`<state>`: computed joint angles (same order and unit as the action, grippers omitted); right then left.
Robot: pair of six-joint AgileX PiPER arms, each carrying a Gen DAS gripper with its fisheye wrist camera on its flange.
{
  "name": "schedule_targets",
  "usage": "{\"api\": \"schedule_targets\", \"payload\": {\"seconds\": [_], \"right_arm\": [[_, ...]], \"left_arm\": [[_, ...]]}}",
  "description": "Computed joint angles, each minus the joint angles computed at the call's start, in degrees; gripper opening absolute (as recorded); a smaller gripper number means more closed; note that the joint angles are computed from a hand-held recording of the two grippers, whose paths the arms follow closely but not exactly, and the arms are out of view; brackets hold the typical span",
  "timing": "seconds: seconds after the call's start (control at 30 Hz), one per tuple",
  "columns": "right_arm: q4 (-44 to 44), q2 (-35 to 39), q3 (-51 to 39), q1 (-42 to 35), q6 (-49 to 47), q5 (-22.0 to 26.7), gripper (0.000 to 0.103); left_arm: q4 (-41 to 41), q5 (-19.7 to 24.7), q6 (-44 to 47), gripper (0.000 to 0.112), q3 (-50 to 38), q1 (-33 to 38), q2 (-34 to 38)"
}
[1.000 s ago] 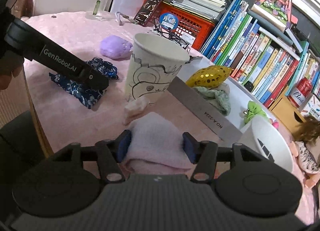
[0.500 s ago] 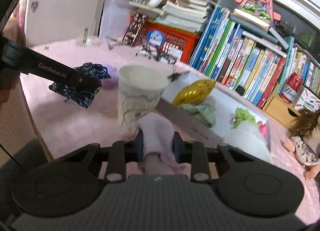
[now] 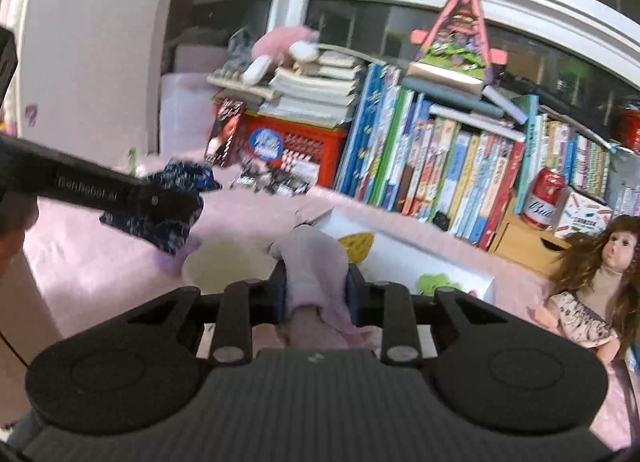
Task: Organize soft objects
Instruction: 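Carry the pink cloth with the right tool while the left carries the blue pouch over the tray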
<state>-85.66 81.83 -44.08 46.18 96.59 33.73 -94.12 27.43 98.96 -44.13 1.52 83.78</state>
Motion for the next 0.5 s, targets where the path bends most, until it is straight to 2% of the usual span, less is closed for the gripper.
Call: {"api": "schedule_targets", "payload": {"seconds": [0.1,0.2,0.5], "right_arm": [[1.2,-1.4,-1.0,-1.7,-2.0,0.2,0.033],[3.3,-2.3,-2.5,-3.8,-5.1,0.3,0.034],[11.9,-3.4,-7.7,-12.8,-15.2,-1.6,0.034]], "left_arm": [[1.9,-1.6,-2.6,0.035,-2.8,-2.7,0.9],[7.5,-2.0,-9.6,0.035,-6.9,-4.3,2.6],[29.6,-1.3,-35.4,0.035,-24.0,-9.1,10.3]]}}
